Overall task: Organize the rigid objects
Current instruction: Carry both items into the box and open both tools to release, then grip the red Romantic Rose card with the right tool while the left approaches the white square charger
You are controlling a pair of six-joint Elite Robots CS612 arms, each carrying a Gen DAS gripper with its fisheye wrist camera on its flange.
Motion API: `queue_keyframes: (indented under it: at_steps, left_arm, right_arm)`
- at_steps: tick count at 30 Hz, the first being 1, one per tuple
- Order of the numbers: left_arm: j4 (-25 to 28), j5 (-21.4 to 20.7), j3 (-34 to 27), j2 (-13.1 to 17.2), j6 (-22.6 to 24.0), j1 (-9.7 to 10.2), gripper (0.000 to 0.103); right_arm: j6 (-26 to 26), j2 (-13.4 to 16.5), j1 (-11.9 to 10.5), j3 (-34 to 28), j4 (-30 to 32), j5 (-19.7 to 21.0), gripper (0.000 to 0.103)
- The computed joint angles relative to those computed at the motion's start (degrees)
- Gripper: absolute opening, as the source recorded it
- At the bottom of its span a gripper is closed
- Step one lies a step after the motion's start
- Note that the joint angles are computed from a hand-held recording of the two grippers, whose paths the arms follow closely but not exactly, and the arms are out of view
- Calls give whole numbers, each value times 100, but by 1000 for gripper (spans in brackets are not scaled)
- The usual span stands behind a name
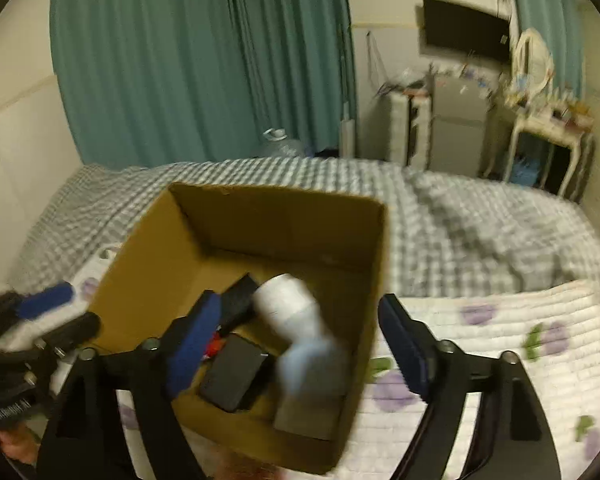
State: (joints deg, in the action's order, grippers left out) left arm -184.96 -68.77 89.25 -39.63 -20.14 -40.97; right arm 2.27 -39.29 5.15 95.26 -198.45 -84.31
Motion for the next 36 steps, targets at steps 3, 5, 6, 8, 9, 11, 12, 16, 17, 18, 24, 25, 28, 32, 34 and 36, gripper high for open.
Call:
queue_keyframes:
  at_steps: [3,5,6,8,9,11,12,16,17,18,24,25,28,32,34,36]
  left_arm:
    - [-170,56,180,-95,-68,-26,58]
    - [-238,89,299,-155,-112,-47,59]
    - [-246,145,387,-201,-154,-65,59]
    - [-272,207,516,-260,-222,-86,61]
    - [-323,248,621,-295,-292,-105,62]
    - [-398,274,758,-323,-348,-131,63]
    - [-404,297,847,-338,-375,-155,63]
    - [-251,124,1025,-333,-508,-186,63]
    - [-182,-27,1051,-326,-566,-178,63]
    - [-83,-194,1058,-312,-632,-161,63]
    - [291,-372,1026,-226,-782,-151,63]
    - [329,-355,1017,-214,-806,-150,63]
    - [446,-453,997,-203,-878,-112,63]
    - [544,-427,968,-198,-922,-109,63]
    - [581,-424,947,-189,-948,-107,63]
    - [618,-371,930,-170,-965,-113,63]
  right_arm:
    - [-123,-117,40,207,-288,-204,83]
    - [-18,-204,28,395,-513,-134,88]
    - [48,-253,25,528,-656,-105,92]
    - [82,-303,37,710,-843,-143,93]
    - [61,-324,55,806,-907,-184,93]
    - [24,-345,88,962,-944,-246,94]
    - [8,-335,107,1024,-929,-243,94]
    - [-261,-233,216,1110,-532,-282,93]
    - [-367,-182,257,1078,-323,-324,94]
    - [-455,-136,279,1054,-209,-328,94]
    - [-944,137,456,705,572,-570,93]
    - [-897,161,452,664,676,-560,93]
    - [-762,196,395,600,891,-292,93]
    - [-887,305,437,449,1049,-501,94]
    - [-979,370,475,381,1065,-664,94]
    - [-1076,402,519,363,1026,-823,87]
